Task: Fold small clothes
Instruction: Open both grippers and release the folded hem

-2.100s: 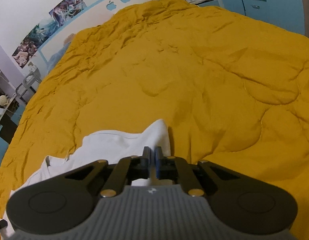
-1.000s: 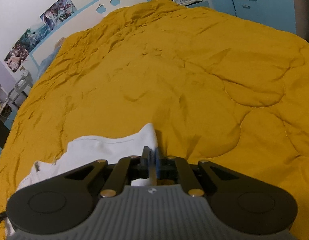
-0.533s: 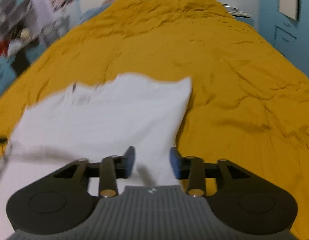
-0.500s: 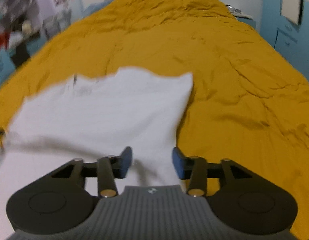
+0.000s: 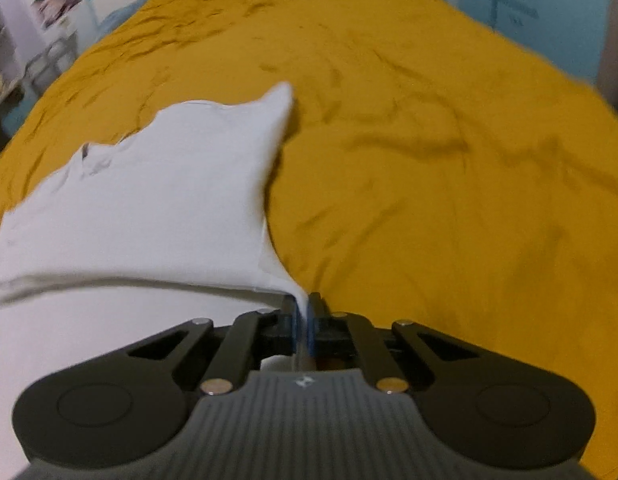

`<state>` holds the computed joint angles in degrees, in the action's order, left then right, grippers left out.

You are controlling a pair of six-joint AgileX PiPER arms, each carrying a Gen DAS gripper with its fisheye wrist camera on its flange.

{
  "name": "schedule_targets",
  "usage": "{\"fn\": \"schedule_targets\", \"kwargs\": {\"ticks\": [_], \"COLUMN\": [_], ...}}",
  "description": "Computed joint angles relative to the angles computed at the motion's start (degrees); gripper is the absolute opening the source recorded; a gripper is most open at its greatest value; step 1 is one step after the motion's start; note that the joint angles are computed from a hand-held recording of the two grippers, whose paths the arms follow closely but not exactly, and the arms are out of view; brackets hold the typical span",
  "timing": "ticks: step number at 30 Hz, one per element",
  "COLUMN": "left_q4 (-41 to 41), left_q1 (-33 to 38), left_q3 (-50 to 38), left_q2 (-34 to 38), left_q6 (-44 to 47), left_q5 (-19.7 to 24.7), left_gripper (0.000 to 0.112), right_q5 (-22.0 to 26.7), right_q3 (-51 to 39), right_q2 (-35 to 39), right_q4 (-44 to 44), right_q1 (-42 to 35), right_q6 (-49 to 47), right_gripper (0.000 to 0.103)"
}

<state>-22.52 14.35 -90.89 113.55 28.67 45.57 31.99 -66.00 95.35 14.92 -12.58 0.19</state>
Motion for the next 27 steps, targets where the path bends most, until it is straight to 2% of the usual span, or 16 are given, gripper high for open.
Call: {"fn": "schedule_targets", "kwargs": {"ticks": [3,7,9,11,15,16,18,23,27], "left_q4": [1.28,2.78,3.21,0.69,-6.01,-7.22,-10.06,-14.42,-14.53], "left_q1": [-0.03,1.11,1.25,1.78,3.25,3.58,4.65,7.60,10.62], "left_q3": [-0.01,-0.72,1.29,3.66,8.13,9.02,11.49,19.58,26.09], "left_q2": [-0.77,-2.09,-4.71,-7.79,-14.39,-15.75,-18.64,-25.49,-29.96], "left_q6": [-0.17,-1.36,-0.28,4.28,14.53,16.51,21.61,36.50,46.76], "left_q5": [1.01,4.24,3.82,3.77,6.49,7.48,9.73,14.98,17.61], "left_gripper": [0.020,0.019,0.019,0.019,0.020,0.020,0.022,0.033,0.038], "right_q5": [0.31,5.29,7.52,9.82,14.40,15.42,17.60,21.68,23.34], "right_q3": [1.26,0.40,1.39,1.86,2.08,1.94,1.89,4.74,9.21], "right_q2": [-0.86,-3.49,-6.37,-9.25,-15.40,-16.79,-19.74,-28.07,-34.81], "right_q4": [4.98,2.77,2.23,2.58,4.99,4.21,3.03,0.19,-4.41], "right_q1": [-1.63,-2.02,-2.47,-2.98,-3.51,-2.92,-1.52,3.14,10.35], "right_q6": [-1.48,-0.22,-0.74,-2.70,-10.80,-11.76,-13.98,-18.71,-19.51], "right_gripper": [0.000,0.000,0.001,0.006,0.009,0.016,0.023,0.029,0.040]}}
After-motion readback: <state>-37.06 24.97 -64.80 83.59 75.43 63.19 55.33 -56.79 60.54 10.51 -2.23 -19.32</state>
